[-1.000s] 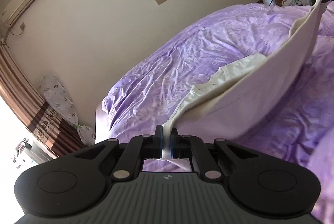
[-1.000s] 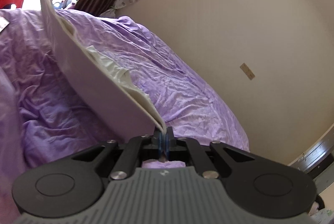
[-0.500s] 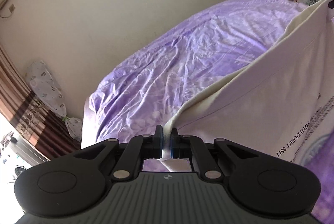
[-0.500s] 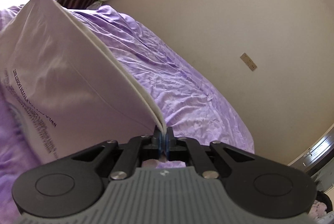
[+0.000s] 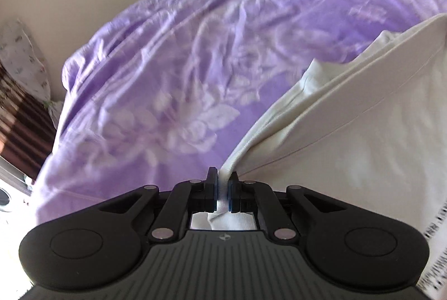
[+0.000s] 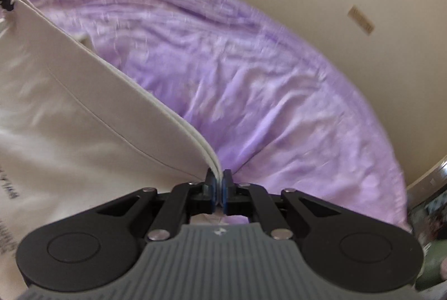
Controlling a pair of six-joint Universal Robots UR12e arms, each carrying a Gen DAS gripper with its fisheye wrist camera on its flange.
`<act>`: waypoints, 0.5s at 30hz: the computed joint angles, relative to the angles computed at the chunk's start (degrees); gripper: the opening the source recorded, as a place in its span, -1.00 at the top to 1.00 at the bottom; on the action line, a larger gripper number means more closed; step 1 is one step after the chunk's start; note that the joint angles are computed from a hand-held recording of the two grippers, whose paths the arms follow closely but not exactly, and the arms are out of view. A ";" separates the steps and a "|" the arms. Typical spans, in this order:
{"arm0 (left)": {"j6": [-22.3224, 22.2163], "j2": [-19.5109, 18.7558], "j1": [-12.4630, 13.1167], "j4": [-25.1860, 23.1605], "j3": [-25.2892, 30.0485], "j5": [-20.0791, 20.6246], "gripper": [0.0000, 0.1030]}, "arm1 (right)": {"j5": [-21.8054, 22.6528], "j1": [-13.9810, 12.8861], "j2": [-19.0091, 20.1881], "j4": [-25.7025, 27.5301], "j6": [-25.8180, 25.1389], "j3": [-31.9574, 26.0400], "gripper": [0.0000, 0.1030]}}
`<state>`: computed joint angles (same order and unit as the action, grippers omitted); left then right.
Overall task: Fold small clothes
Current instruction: 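Lift the hem with both tools and fold it toward the collar, then lower the hem onto the folded body and open both tools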
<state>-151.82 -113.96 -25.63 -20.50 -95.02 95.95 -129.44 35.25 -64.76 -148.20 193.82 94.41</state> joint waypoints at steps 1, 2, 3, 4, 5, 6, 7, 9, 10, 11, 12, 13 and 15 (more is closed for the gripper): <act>-0.45 -0.34 0.06 0.06 0.12 -0.06 0.87 | 0.44 -0.37 0.64 -0.28 0.66 0.05 1.00; -0.81 -0.53 0.13 0.31 0.09 -0.14 0.87 | 0.84 -0.68 1.19 -0.69 1.30 0.15 1.00; -1.08 -0.66 0.17 0.54 0.09 -0.21 0.87 | 1.05 -0.90 1.63 -1.17 1.93 0.25 1.00; -1.34 -0.81 0.15 0.61 0.22 -0.21 0.87 | 1.06 -1.00 1.94 -1.72 2.56 0.36 1.00; -1.78 -0.40 0.24 1.12 -0.34 -0.34 0.87 | 0.78 -0.81 2.01 -2.12 3.25 0.58 1.00; -2.24 -0.41 0.16 1.55 -0.21 -0.46 0.87 | 0.63 -0.79 2.08 -2.46 3.66 0.65 1.00; -2.62 0.24 0.26 2.55 -0.99 -0.80 0.87 | 0.42 -0.73 2.11 -2.97 4.25 0.74 1.00; -2.50 0.25 0.37 4.15 -0.61 -1.67 0.87 | -1.13 -0.27 1.97 -4.43 4.61 1.05 1.00; -2.57 0.31 0.36 4.77 -0.46 -1.80 0.87 | -2.38 0.12 1.75 -4.74 4.69 1.11 1.00; -3.02 0.56 0.46 4.57 -0.31 -2.15 0.87 | -3.46 0.37 1.59 -4.86 4.79 1.00 1.00; -3.51 0.42 0.40 3.96 0.28 -2.12 0.87 | -4.06 0.44 1.46 -5.14 4.82 0.91 1.00; -4.08 0.17 0.25 3.83 0.74 -1.58 0.87 | -4.32 0.37 1.42 -4.96 5.09 0.68 1.00; -4.59 -0.78 -0.08 3.83 1.85 -0.64 0.87 | -3.86 -0.03 1.43 -4.29 6.01 0.19 1.00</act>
